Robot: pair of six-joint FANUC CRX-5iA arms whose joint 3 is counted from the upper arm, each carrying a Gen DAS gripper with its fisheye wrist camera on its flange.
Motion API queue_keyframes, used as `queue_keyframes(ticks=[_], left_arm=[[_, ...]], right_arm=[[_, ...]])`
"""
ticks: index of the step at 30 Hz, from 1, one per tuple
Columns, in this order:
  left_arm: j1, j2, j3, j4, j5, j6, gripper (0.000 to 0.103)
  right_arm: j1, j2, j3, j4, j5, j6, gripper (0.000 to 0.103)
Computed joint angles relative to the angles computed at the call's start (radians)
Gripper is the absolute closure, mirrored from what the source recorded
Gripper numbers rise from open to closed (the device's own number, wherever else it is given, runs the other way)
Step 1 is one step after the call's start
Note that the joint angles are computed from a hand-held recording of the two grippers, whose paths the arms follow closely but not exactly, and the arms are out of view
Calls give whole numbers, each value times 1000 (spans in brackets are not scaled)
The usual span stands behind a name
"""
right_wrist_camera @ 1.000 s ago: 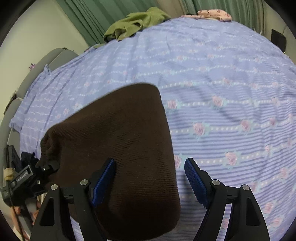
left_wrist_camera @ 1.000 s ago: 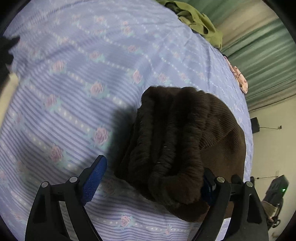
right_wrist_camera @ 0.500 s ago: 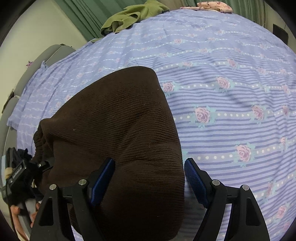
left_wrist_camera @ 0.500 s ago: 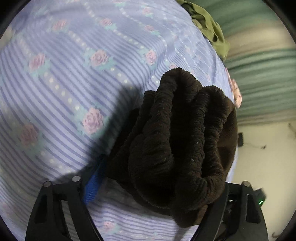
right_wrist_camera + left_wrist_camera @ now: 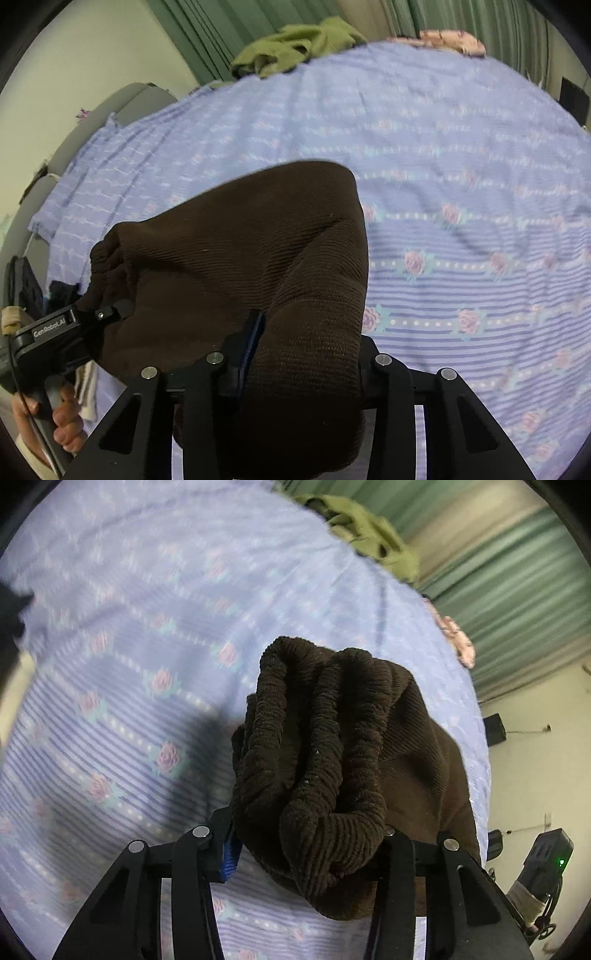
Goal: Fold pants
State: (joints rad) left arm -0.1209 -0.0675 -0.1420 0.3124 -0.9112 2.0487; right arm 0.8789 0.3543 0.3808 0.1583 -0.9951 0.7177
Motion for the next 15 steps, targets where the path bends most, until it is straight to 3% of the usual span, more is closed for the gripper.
queue_keyframes(ticks=[8, 15], left_arm=[[-30, -121, 84, -69, -41, 32, 58], [-36, -251, 166, -118, -162, 73, 59]], right_arm=[[84, -145, -70, 141, 14, -93, 64], [231, -222, -28, 306, -93, -167, 64]])
